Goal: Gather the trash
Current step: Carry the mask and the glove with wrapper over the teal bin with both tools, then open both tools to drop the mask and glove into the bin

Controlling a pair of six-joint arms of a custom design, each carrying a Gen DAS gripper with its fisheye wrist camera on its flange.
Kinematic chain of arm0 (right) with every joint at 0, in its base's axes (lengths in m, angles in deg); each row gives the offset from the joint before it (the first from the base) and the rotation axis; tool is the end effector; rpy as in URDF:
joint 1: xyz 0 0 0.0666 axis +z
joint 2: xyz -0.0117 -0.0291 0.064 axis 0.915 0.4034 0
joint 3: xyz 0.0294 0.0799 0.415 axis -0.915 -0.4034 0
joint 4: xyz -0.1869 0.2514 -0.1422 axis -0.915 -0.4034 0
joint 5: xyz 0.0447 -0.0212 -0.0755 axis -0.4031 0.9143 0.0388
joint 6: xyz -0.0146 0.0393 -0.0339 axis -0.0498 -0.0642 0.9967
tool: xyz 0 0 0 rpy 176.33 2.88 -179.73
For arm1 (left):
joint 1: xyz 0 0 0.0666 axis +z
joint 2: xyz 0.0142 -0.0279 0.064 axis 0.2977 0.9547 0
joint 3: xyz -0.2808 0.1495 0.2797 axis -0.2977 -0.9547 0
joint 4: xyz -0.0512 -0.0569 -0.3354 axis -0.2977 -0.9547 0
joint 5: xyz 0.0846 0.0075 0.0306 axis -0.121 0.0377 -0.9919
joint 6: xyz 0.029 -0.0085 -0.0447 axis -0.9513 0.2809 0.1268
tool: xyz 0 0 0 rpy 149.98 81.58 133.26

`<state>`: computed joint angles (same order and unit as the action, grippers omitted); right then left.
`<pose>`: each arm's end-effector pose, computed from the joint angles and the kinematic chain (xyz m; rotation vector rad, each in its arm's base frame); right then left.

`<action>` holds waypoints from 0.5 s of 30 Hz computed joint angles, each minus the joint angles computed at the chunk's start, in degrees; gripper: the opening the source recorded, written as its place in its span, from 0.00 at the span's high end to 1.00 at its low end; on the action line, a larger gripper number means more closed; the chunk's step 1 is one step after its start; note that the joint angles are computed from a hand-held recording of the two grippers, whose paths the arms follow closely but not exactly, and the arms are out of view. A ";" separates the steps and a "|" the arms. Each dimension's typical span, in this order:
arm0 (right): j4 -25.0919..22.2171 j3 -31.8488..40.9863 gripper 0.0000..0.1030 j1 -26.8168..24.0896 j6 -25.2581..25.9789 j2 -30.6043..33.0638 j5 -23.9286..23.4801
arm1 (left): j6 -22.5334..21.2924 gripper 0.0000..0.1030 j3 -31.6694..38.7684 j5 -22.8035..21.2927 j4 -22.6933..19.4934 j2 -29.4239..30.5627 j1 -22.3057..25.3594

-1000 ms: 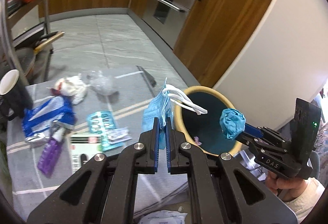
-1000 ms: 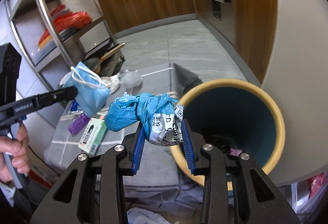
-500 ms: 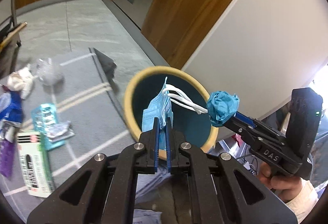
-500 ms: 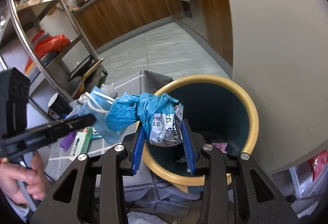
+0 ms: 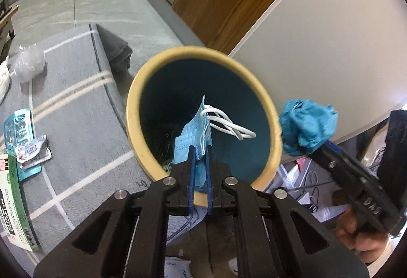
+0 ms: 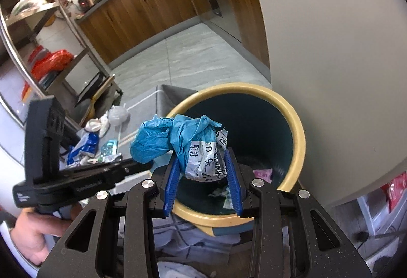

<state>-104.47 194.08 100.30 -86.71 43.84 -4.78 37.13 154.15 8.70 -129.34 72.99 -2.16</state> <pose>0.5571 0.3829 0.3650 -0.3765 2.4341 0.6178 0.5509 -0.2005 0.3380 -0.2523 2.6002 -0.5195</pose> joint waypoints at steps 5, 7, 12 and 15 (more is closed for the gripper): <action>-0.60 0.33 0.64 -0.01 -0.21 0.45 0.28 | 0.34 0.59 -0.99 0.18 0.49 -0.46 0.26; -1.07 0.79 0.64 0.16 -0.02 0.81 0.42 | 0.22 0.55 -1.44 -0.33 0.95 -1.11 0.27; -3.20 2.67 0.63 0.47 1.31 2.09 1.35 | -0.35 0.52 -2.66 -1.97 1.05 -3.08 0.85; -5.13 4.58 0.62 0.80 1.50 3.32 1.70 | -0.17 0.50 -3.79 -2.85 0.81 -4.50 1.10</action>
